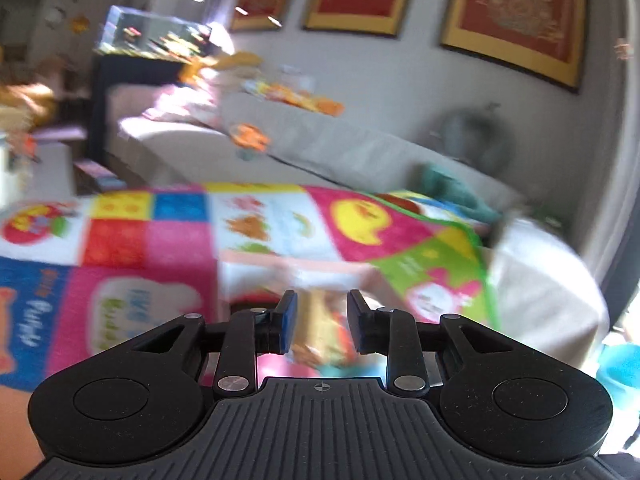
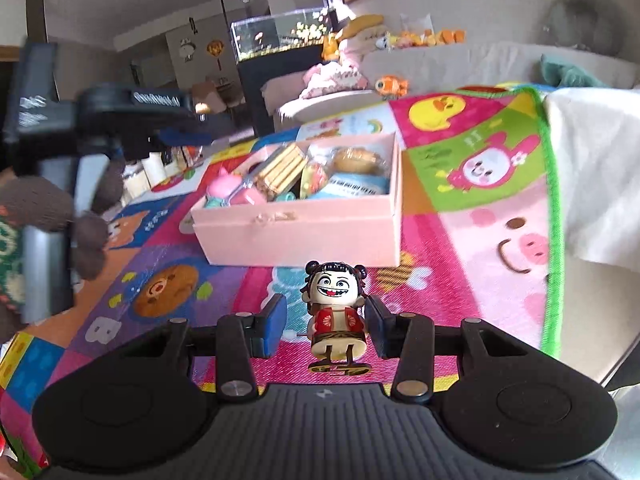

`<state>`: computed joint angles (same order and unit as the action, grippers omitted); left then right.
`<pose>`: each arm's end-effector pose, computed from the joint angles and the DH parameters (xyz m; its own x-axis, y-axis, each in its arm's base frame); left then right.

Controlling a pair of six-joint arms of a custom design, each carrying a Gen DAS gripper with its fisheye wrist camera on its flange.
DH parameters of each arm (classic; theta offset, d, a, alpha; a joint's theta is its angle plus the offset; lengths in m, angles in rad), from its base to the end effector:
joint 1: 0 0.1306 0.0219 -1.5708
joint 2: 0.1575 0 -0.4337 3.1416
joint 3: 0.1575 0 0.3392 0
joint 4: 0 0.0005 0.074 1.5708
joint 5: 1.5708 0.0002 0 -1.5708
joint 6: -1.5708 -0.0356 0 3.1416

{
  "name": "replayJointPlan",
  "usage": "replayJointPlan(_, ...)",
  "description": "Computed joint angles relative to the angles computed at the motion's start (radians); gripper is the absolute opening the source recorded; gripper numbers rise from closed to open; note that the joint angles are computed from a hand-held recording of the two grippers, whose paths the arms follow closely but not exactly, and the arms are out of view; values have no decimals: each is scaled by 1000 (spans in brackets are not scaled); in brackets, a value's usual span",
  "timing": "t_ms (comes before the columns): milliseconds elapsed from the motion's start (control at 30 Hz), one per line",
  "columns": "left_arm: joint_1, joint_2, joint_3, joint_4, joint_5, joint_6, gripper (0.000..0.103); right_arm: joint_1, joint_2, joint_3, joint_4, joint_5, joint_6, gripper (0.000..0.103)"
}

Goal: Organize objects
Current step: 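Lower the wafer sticks into the pink box and open the left gripper while the right lifts the keychain, then carry the keychain figure over the pink box and open the right gripper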

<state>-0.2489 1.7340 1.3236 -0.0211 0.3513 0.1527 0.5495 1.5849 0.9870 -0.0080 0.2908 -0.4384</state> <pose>0.5465 -0.1521 0.3617 -0.4819 -0.0249 -0.8759 0.4664 0.8390 -0.2804 0.4022 0.2338 0.3053 -0.5668 0.1298 -0.8136 -0.0649 0.9774 0.2011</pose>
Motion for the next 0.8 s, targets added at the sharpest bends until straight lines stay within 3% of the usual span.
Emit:
replayJointPlan(67, -13, 24, 32, -35, 8, -8, 30, 1, 15, 26, -34, -5, -4, 43)
replayJointPlan(133, -37, 65, 99, -132, -65, -25, 30, 4, 25, 53, -70, 3, 5, 43)
replayJointPlan(200, -43, 118, 161, -209, -95, 8, 30, 3, 34, 84, -113, 8, 15, 43)
replayJointPlan(233, -41, 135, 180, -228, -105, 22, 25, 2, 39, 102, -142, 11, 13, 43)
replayJointPlan(400, 12, 88, 75, -41, 44, 93, 24, 0, 59, 167, -250, 33, 30, 43)
replayJointPlan(633, 110, 5, -148, 230, 58, 110, 24, -6, 96, 286, -391, 51, 81, 43)
replayJointPlan(700, 138, 15, -167, 231, 67, 120, 24, -31, 90, 341, -414, 20, 79, 43)
replayJointPlan(800, 168, 58, -125, 137, 129, 172, 24, -68, 114, 484, -462, 10, 84, 43)
